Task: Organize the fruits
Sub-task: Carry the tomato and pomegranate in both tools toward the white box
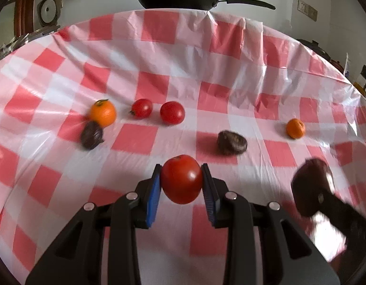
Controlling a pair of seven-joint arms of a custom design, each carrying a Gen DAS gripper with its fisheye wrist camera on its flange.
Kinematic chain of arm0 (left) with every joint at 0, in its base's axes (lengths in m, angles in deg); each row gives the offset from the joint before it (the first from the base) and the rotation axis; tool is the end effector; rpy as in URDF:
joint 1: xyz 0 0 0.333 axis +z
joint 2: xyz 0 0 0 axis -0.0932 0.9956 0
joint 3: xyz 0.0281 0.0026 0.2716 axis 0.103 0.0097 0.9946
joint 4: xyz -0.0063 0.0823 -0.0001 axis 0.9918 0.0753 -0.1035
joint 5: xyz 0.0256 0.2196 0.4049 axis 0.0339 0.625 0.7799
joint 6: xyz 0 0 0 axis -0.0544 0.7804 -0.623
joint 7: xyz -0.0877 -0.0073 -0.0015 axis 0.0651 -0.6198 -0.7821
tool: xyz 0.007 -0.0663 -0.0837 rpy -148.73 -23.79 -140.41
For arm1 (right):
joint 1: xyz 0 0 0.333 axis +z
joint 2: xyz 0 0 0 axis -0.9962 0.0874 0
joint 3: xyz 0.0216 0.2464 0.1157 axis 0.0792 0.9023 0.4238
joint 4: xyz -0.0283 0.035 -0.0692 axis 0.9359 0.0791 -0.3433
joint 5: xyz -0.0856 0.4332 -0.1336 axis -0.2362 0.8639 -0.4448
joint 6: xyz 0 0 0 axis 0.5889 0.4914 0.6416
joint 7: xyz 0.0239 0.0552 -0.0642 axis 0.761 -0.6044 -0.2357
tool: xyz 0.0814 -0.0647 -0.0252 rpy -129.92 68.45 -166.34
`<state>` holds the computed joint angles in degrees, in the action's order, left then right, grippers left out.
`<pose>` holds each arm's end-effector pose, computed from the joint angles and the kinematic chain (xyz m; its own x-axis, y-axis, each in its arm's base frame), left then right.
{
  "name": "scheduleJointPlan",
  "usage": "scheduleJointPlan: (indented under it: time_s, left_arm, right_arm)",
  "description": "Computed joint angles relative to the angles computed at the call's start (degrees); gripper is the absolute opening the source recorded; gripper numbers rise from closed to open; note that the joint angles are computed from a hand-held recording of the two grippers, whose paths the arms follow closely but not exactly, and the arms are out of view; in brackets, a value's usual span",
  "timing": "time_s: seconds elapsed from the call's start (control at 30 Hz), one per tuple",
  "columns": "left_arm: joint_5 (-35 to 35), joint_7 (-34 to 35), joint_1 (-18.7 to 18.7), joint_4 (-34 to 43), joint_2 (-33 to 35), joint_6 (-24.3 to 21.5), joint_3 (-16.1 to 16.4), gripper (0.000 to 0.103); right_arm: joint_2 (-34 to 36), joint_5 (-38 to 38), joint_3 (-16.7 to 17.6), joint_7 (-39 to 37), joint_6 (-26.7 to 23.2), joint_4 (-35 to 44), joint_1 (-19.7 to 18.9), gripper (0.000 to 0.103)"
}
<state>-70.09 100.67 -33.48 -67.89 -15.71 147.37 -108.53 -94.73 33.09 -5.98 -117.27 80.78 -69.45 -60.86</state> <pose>0.4176 -0.4800 0.6283 -0.4623 -0.8845 0.0634 -0.6216 0.2722 -0.7345 0.4011 0.3575 0.6209 -0.3538 -0.7990 -0.4863 -0.4712 0.6014 -0.6452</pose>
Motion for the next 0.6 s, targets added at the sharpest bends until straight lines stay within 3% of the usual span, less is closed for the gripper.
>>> scheduleJointPlan:
  time_s: [0.3, 0.6]
  left_arm:
    - [-4.55, 1.6, -1.15, -13.39, -13.86, 1.55, 2.75, 0.033]
    - [-5.08, 0.17, -3.42, -25.24, -28.3, 1.47, 5.51, 0.033]
  right_arm:
    - [0.66, -1.53, 1.35, 0.32, -2.86, 1.6, 0.11, 0.054]
    - [0.82, -0.86, 4.45, 4.19, -3.55, 2.8, 4.13, 0.054]
